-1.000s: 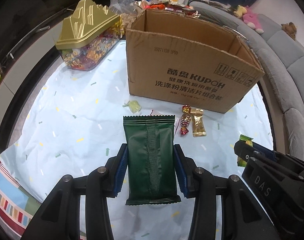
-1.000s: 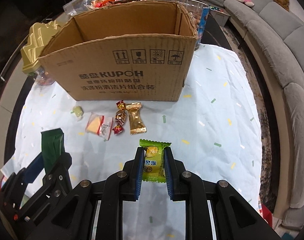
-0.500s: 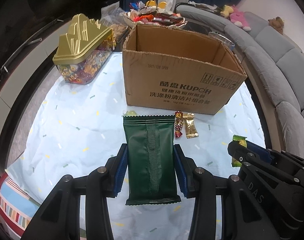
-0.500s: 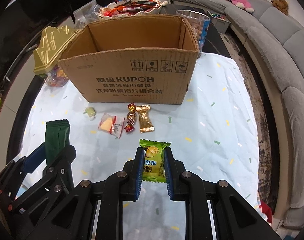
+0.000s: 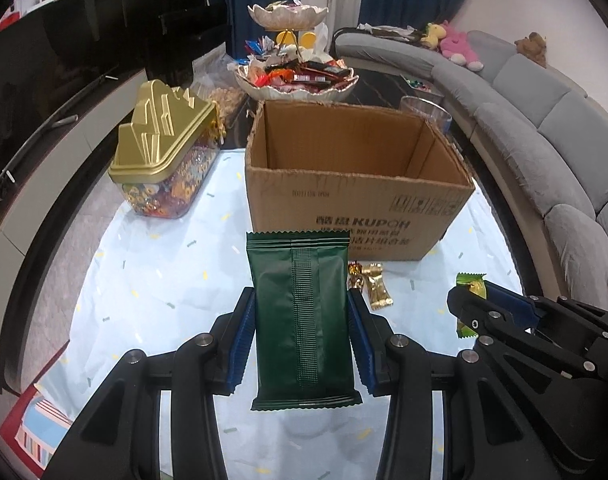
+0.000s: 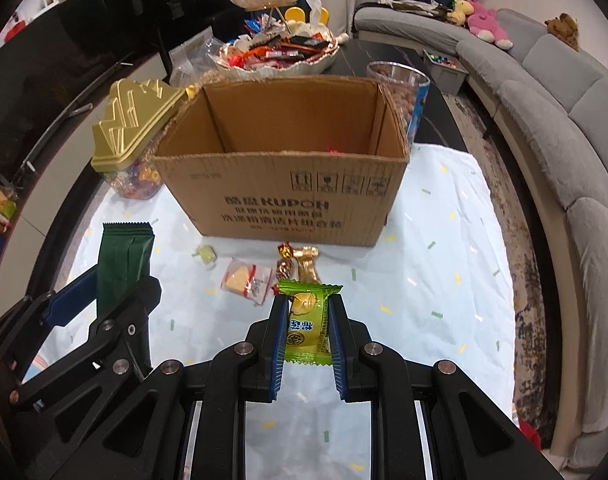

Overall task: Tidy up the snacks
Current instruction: 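Lift the green pack and green-yellow candy and carry them over the box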

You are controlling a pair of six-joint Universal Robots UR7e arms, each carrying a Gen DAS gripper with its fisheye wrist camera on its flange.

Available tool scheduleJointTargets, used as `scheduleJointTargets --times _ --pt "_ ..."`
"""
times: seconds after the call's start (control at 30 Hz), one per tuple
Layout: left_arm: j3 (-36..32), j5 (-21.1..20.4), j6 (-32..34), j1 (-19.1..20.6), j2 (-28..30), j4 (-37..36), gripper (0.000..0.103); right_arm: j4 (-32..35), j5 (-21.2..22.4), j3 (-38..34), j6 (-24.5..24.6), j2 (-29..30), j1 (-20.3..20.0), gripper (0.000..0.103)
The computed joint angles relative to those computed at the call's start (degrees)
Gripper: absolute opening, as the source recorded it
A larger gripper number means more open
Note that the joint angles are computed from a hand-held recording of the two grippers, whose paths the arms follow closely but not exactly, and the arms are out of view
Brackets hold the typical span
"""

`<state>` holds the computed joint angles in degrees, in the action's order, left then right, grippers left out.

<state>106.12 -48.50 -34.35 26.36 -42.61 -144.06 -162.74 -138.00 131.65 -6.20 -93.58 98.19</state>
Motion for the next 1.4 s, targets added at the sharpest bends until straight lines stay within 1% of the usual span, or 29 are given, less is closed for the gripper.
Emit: scheduleJointTargets --times 0.3,0.57,0.7,0.8,0.97,1.1,1.4 --pt "-1.8 0.9 3.7 0.9 0.3 -1.7 0.044 -3.2 -0.1 -1.9 -2.7 1.5 1.0 0.021" --pt "-4.5 0.6 8.0 2.0 1.4 -3.2 0.044 -7.4 -0.5 -4.9 -7.4 4.2 2.7 0.021" --pt "-6.2 -0.4 10.0 3.0 1.8 -3.7 0.044 -9.0 0.3 -6.0 -9.0 5.0 2.6 0.021" --pt "-7.0 -0.3 11.9 3.4 2.2 -4.9 0.044 -9.6 0.9 -6.8 -9.5 5.5 2.3 0.021" --pt "-9.2 1.0 15.4 4.0 3.5 -6.4 0.044 -11.6 1.3 -8.3 -11.5 6.9 2.3 0.021" --pt "-11.4 0.4 16.6 5.1 4.6 -6.5 0.044 -14.2 1.1 -9.2 -14.1 8.2 2.4 0.021" --pt "-16.0 -0.9 21.7 6.9 7.6 -8.3 0.044 -16.5 2.5 -11.8 -16.7 10.5 1.1 0.021"
